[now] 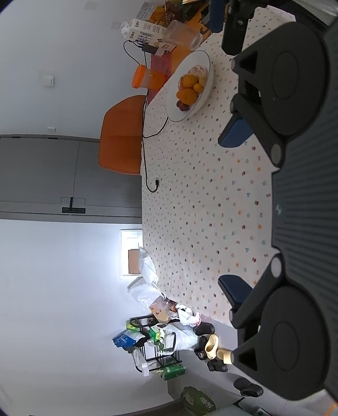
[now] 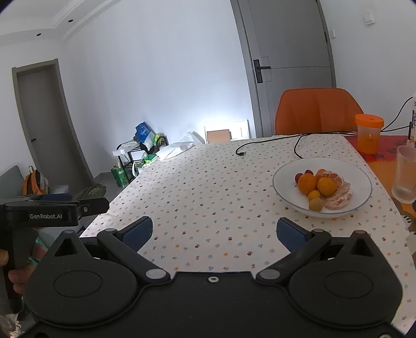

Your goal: Organize fruits

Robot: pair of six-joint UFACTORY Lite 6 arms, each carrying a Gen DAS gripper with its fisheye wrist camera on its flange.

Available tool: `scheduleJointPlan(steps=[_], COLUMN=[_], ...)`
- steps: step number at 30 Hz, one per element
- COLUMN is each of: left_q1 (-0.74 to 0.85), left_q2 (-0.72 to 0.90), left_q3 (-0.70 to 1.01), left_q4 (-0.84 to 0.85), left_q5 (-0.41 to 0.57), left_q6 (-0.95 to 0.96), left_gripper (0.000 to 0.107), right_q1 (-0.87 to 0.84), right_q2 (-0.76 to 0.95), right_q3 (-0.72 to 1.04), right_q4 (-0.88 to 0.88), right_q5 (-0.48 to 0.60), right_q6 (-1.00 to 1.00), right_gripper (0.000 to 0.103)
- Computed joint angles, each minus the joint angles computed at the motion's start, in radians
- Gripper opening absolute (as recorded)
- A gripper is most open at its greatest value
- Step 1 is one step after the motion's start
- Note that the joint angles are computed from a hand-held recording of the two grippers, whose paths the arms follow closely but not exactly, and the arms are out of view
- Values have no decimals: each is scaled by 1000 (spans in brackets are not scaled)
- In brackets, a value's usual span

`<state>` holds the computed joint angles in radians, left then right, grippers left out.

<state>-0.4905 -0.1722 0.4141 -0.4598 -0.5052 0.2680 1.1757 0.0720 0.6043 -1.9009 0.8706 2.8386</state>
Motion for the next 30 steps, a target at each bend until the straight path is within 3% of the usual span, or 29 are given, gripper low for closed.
scheduleJointPlan(steps=[30], left_q1=[1], left_q2=[21], left_q3=[1], left_q4=[89], left_q5=[12], left_q6=[-90], left_gripper=[103], right_q1=[-16], right_q2=[-16], right_q3=[-34], right_q4=[-3], right_q5=[-4], right_q6=[20], right_gripper=[103])
